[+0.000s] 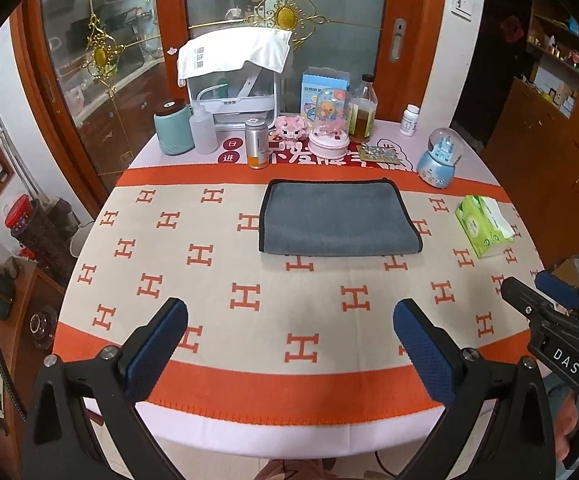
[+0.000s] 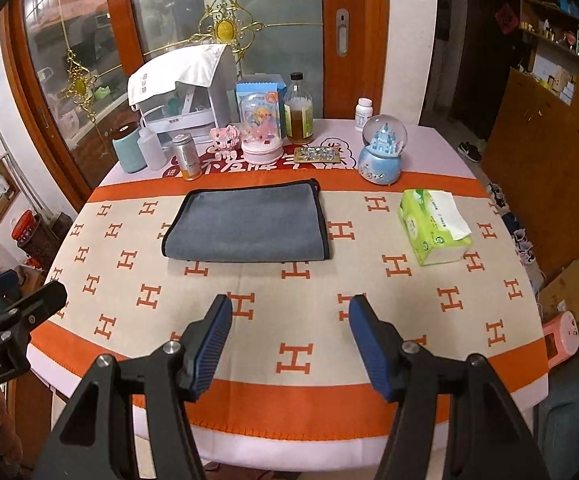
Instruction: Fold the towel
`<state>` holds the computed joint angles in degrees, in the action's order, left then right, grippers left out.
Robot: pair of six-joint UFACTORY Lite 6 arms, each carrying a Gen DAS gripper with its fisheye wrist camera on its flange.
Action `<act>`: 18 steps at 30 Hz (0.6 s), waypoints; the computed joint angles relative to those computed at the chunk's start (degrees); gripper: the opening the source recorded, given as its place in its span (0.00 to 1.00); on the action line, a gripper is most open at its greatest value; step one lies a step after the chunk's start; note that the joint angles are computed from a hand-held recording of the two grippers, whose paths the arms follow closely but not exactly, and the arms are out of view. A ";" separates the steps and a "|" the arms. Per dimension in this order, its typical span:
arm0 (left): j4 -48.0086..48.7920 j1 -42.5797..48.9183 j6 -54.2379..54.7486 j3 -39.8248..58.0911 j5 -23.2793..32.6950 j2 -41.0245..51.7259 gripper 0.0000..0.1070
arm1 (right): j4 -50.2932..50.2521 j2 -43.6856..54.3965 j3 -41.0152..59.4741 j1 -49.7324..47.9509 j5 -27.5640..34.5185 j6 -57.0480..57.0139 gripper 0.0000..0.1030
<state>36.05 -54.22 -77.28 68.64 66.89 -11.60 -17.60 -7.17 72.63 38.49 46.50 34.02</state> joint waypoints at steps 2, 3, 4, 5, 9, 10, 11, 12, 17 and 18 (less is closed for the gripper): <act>0.77 -2.34 -1.37 0.34 1.83 0.18 0.96 | -1.05 -1.66 -1.47 1.16 0.21 1.52 0.59; 1.20 -3.52 -2.19 0.55 2.70 0.33 0.96 | -2.01 -2.49 -2.19 1.98 0.59 2.63 0.59; 1.55 -4.56 -2.91 0.65 3.47 0.44 0.96 | -2.51 -3.15 -2.69 2.60 0.96 3.37 0.59; 1.81 -5.63 -3.66 0.85 4.32 0.65 0.96 | -2.76 -3.98 -3.44 3.09 1.13 4.04 0.59; 1.73 -8.55 -5.92 1.32 6.05 1.28 0.96 | -1.22 -6.79 -5.54 3.47 1.44 4.49 0.59; 1.74 -9.19 -6.46 1.50 6.48 1.61 0.96 | -1.55 -7.50 -6.04 3.76 1.61 5.26 0.59; 1.66 -9.63 -6.92 1.73 6.80 1.95 0.95 | -2.15 -8.06 -6.45 4.20 1.77 6.15 0.59; 1.54 -9.87 -7.30 1.73 6.78 2.06 0.96 | -2.61 -8.53 -6.68 4.54 2.02 6.84 0.59; 1.55 -10.94 -8.97 2.07 7.09 2.64 0.95 | -3.73 -9.94 -7.82 5.39 2.37 8.90 0.59; 1.64 -11.14 -9.24 2.11 7.32 2.63 0.95 | -3.81 -10.14 -8.04 5.57 2.39 9.09 0.59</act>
